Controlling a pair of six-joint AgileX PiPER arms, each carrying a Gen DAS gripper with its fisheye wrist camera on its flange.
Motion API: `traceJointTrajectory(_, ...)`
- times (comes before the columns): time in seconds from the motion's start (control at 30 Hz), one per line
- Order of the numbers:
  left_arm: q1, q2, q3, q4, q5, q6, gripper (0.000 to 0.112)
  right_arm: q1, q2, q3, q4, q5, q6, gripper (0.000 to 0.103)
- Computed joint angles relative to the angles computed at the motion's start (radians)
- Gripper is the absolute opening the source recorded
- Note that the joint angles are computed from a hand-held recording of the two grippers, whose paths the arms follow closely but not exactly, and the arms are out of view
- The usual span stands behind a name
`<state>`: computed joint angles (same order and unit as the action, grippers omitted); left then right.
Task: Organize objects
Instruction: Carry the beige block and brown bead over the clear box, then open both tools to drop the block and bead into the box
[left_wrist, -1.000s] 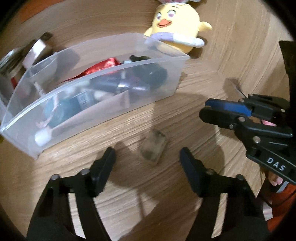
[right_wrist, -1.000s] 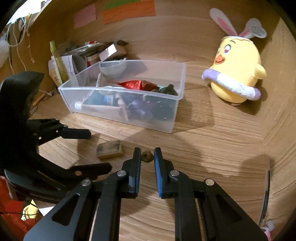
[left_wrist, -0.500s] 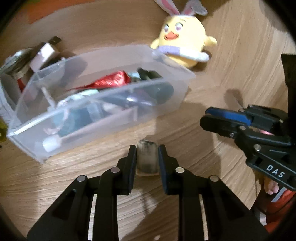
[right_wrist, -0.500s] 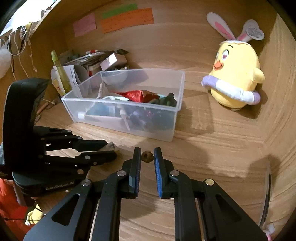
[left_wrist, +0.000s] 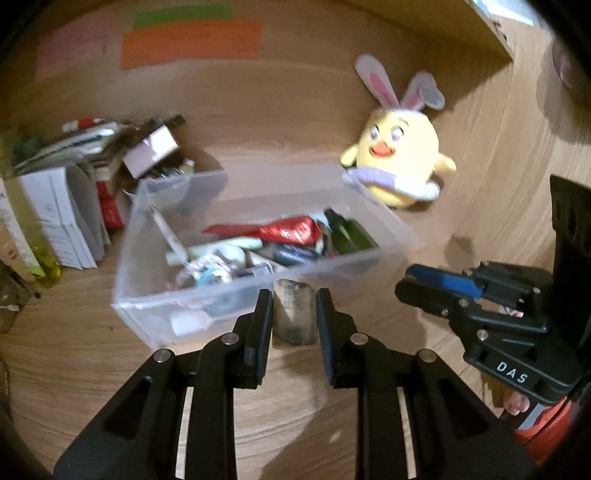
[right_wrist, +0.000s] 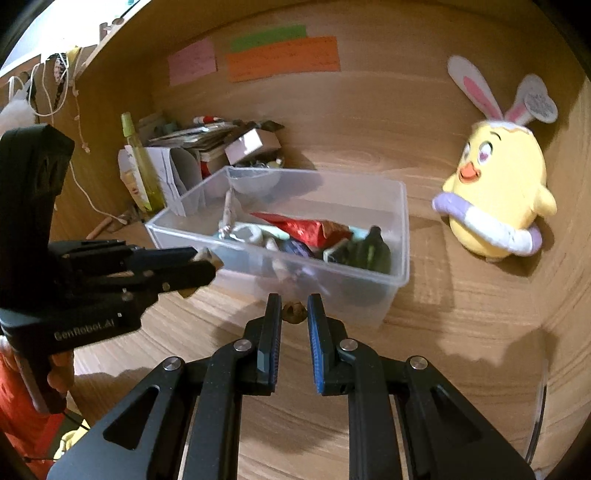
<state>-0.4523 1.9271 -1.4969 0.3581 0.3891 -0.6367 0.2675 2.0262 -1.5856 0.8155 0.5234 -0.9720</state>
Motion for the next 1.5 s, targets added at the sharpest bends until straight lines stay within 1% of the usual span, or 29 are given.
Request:
traceJointTrajectory(0.3,0.046,-0.054,0.018,0.080,-0.033,-0.083,0.023,0.016,0.019,-0.079,-0.023,-0.001,0.038,0.013)
traceJointTrajectory(0.53,0.073,-0.050,-0.001,0.084,-0.032,-0.083,0.023,0.021,0.054,-0.164,-0.059,0.007,0.098,0.013)
traceJointTrajectory(0.67,0.096,-0.022,-0.029,0.028,-0.028,-0.035,0.023,0.028,0.100,-0.239,-0.118,0.027,0.177,0.013)
traceJointTrajectory(0.8,0.123,0.016,-0.062,-0.058,-0.018,0.036,0.023,0.038,0.160,-0.324,-0.191,0.058,0.263,0.013)
traceJointTrajectory(0.97,0.145,0.053,-0.090,-0.122,-0.013,0.088,0.023,0.044,0.238,-0.434,-0.267,0.111,0.357,0.013)
traceJointTrajectory(1.2,0.155,0.100,-0.136,-0.159,0.010,0.130,0.023,0.054,0.307,-0.535,-0.341,0.147,0.439,0.013)
traceJointTrajectory(1.3,0.158,0.110,-0.142,-0.153,0.007,0.120,0.023,0.053,0.323,-0.558,-0.353,0.156,0.453,0.013)
traceJointTrajectory(1.43,0.156,0.108,-0.141,-0.157,0.004,0.130,0.024,0.052,0.341,-0.592,-0.354,0.189,0.451,0.013)
traceJointTrajectory(1.5,0.151,0.104,-0.138,-0.143,0.003,0.122,0.024,0.054,0.342,-0.591,-0.360,0.189,0.453,0.013)
